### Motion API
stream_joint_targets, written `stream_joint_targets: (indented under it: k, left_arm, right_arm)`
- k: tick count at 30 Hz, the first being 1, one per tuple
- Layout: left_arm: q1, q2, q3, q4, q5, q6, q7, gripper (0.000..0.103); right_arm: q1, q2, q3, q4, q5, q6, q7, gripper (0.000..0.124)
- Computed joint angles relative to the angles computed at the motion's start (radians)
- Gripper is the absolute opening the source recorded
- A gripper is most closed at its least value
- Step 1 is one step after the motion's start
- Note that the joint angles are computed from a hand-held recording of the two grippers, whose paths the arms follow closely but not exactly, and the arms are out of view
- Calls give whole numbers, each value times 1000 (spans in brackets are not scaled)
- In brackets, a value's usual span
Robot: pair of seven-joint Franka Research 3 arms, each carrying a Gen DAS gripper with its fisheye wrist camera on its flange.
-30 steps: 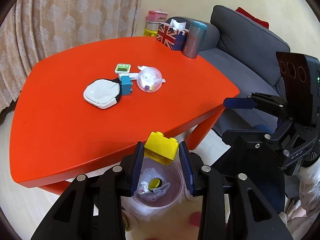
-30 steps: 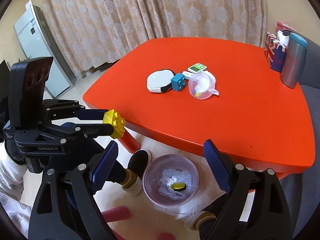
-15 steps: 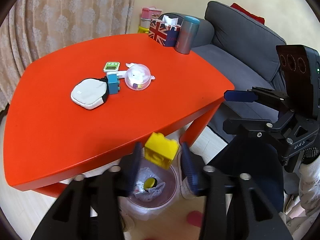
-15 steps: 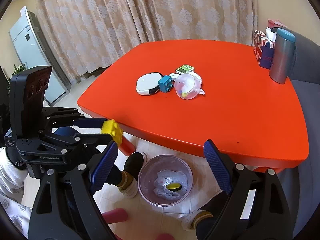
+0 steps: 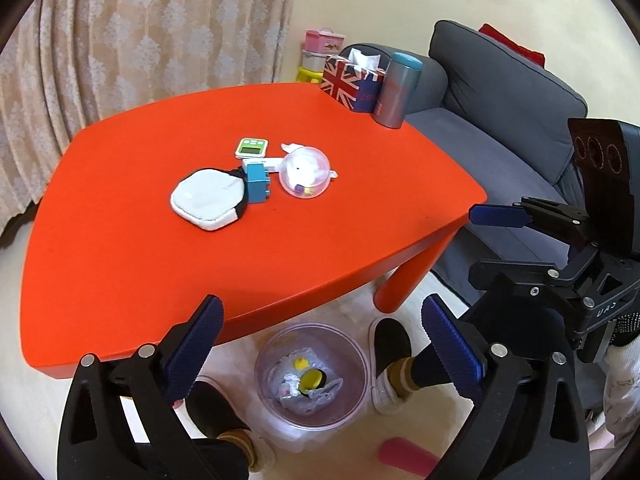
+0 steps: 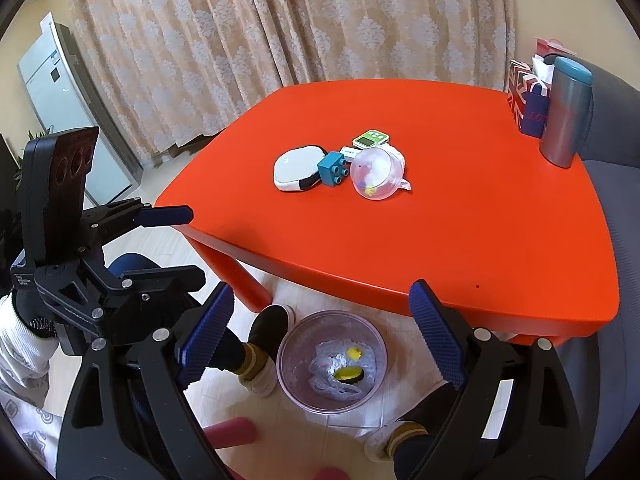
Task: Collect trash
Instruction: 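Release the yellow Lego block into the bin with the left tool, then move the right tool to the clear round ball and grasp it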
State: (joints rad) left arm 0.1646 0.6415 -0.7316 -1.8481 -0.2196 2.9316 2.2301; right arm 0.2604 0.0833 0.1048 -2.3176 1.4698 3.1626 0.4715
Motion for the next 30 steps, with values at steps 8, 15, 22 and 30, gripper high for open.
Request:
stream_joint_targets:
  k: [8, 15, 22, 30]
  left_arm:
    - [11, -11, -2, -4, -4, 9, -8, 95]
    - [5, -10, 14, 23, -6, 0, -29, 95]
    - [-27, 9, 53, 88, -7, -34, -41, 95]
    - [-76, 45, 111, 181, -15, -80, -49, 95]
  right_arm:
    - [5, 1, 1, 2, -35, 0, 39, 92]
    - [-6, 14, -3, 15, -157, 2, 148, 97]
    - [-9, 64, -55, 46, -529, -9, 465, 97]
    - [19, 159, -148, 144, -866, -77, 742, 97]
